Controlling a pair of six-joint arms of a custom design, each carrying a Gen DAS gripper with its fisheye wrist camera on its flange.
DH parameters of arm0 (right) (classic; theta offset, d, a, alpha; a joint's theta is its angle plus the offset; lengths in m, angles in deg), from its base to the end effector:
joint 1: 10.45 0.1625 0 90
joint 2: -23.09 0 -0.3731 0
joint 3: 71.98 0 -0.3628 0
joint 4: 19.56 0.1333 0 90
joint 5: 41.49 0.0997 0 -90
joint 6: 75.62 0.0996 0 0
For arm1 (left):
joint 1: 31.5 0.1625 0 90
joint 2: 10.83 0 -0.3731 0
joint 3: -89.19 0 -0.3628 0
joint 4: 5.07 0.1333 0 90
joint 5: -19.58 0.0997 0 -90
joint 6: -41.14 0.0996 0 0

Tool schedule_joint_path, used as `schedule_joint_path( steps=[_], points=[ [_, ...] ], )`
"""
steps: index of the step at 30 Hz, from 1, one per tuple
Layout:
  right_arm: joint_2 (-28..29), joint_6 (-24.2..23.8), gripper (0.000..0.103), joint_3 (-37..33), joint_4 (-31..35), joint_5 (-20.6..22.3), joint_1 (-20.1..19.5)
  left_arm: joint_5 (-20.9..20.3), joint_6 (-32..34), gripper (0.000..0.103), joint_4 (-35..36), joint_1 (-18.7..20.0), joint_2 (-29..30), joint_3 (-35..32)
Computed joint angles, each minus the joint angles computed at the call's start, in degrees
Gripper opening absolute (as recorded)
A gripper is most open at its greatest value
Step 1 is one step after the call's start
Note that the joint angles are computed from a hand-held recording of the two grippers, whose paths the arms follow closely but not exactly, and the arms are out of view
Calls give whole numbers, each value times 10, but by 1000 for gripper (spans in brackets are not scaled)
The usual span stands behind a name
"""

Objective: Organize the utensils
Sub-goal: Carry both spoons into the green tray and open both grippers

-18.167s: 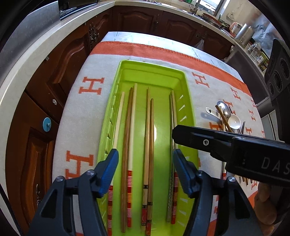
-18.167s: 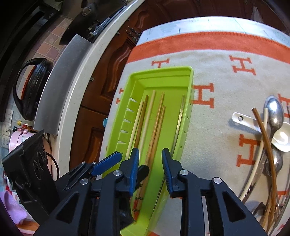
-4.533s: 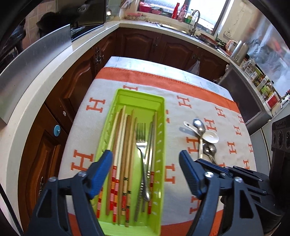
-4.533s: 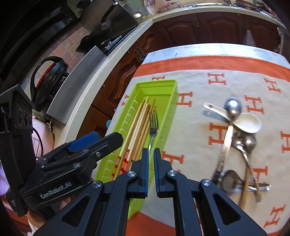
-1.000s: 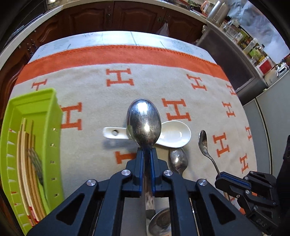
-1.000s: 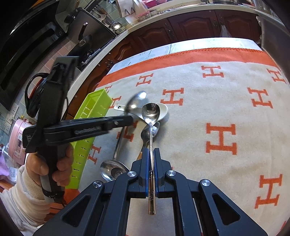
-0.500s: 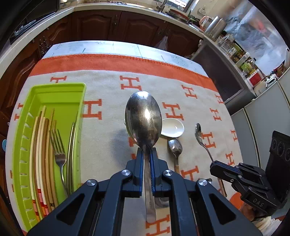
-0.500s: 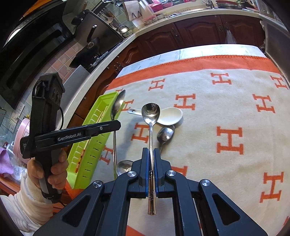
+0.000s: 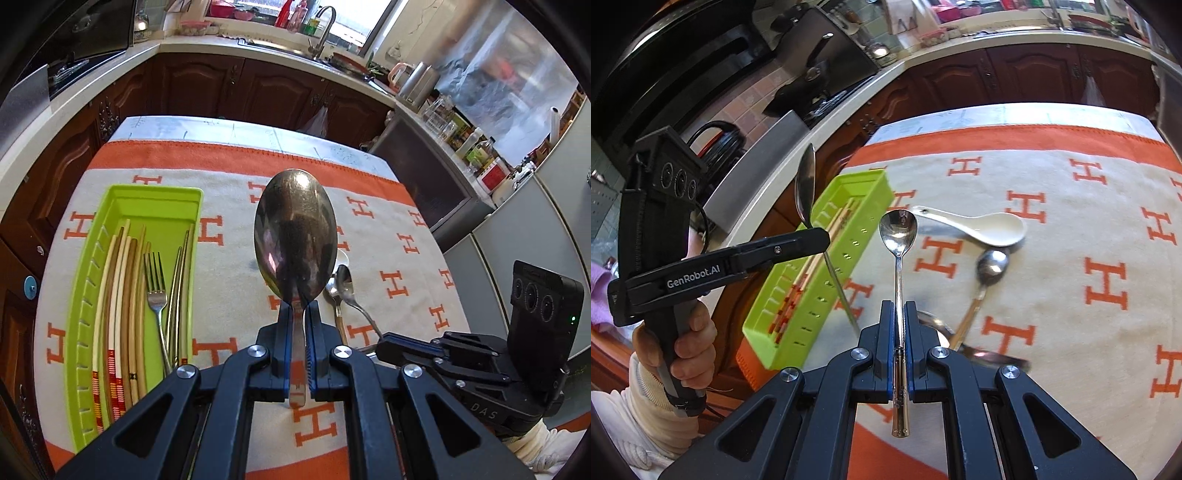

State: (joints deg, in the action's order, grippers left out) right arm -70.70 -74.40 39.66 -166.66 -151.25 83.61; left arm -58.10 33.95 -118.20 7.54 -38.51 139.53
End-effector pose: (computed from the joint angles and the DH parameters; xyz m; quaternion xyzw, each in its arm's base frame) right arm 0.1317 -0.4490 0.4141 -0.0346 -0.9291 0.3380 0.1462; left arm -0.4974 -0.6023 0.0996 0.3702 0.9227 -0.0557 0.0918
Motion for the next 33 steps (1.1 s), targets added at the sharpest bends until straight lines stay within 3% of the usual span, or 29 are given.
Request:
schedule_joint_path(
  steps=[10, 15, 20, 27, 33],
  points=[
    [32, 8, 4, -22, -1, -28, 64, 3, 0, 4, -47, -6, -94, 95],
    [65, 10, 4, -47, -1, -36, 100, 35, -4, 4, -52, -10, -144, 131],
    [107, 17, 4, -76, -5, -20, 118, 93, -9, 4, -36, -10, -174, 139],
    [185, 74, 4, -126, -23, 15, 109, 153, 10, 4, 18, 9, -143, 93],
    [251, 145, 4, -173, -31, 12, 81, 165, 26, 4, 47, 28, -85, 44]
  ],
)
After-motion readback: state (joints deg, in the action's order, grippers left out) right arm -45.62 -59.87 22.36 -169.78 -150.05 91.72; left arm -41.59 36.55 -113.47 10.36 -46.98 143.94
